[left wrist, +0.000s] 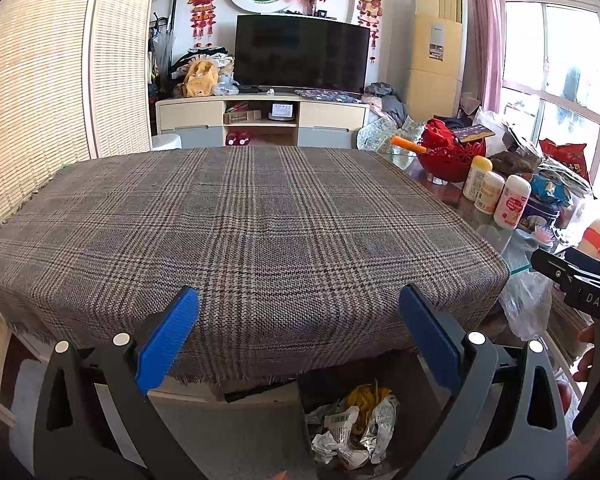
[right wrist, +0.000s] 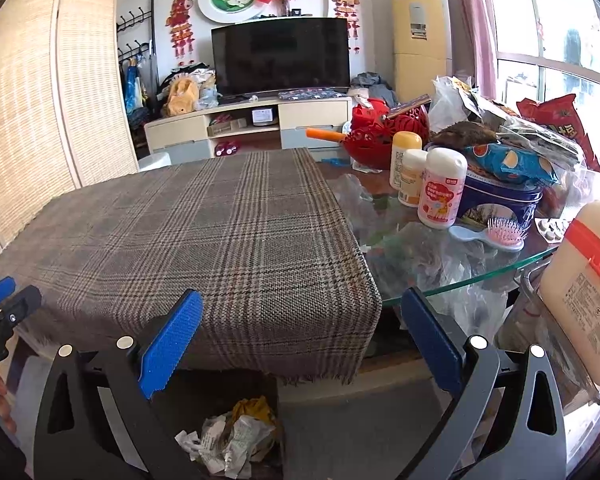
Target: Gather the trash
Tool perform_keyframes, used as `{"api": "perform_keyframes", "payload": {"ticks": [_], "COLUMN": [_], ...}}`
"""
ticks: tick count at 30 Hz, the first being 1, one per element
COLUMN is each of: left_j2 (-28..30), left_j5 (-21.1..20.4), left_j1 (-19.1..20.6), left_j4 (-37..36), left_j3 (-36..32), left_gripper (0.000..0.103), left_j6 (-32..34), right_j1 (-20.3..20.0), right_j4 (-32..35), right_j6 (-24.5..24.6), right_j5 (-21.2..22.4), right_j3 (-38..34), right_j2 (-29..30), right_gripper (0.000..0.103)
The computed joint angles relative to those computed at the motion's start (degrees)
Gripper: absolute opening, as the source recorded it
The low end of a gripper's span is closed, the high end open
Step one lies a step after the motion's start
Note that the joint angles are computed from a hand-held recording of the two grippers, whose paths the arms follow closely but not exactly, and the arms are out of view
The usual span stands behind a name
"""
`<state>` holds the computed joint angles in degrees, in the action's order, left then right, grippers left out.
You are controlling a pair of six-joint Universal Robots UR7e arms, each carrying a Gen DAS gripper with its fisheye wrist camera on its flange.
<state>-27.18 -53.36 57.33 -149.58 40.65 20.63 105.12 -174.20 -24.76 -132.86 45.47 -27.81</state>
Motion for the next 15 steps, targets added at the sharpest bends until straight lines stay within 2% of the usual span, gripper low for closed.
{"api": "perform_keyframes", "payload": {"ticks": [15], "left_j2": [-0.42], "left_j5": [-0.19], "left_j1": [0.09], "left_j4": [0.34], "left_j3": [0.35], "left_gripper": [0.095], "left_j6": [-0.13], "right_j1": [-0.29], "right_j4": [1.01], "right_j6": [1.99], "right_j5": [-0.06], "right_j3": [0.57], "right_j2": [-0.63], "right_gripper": [0.100]}}
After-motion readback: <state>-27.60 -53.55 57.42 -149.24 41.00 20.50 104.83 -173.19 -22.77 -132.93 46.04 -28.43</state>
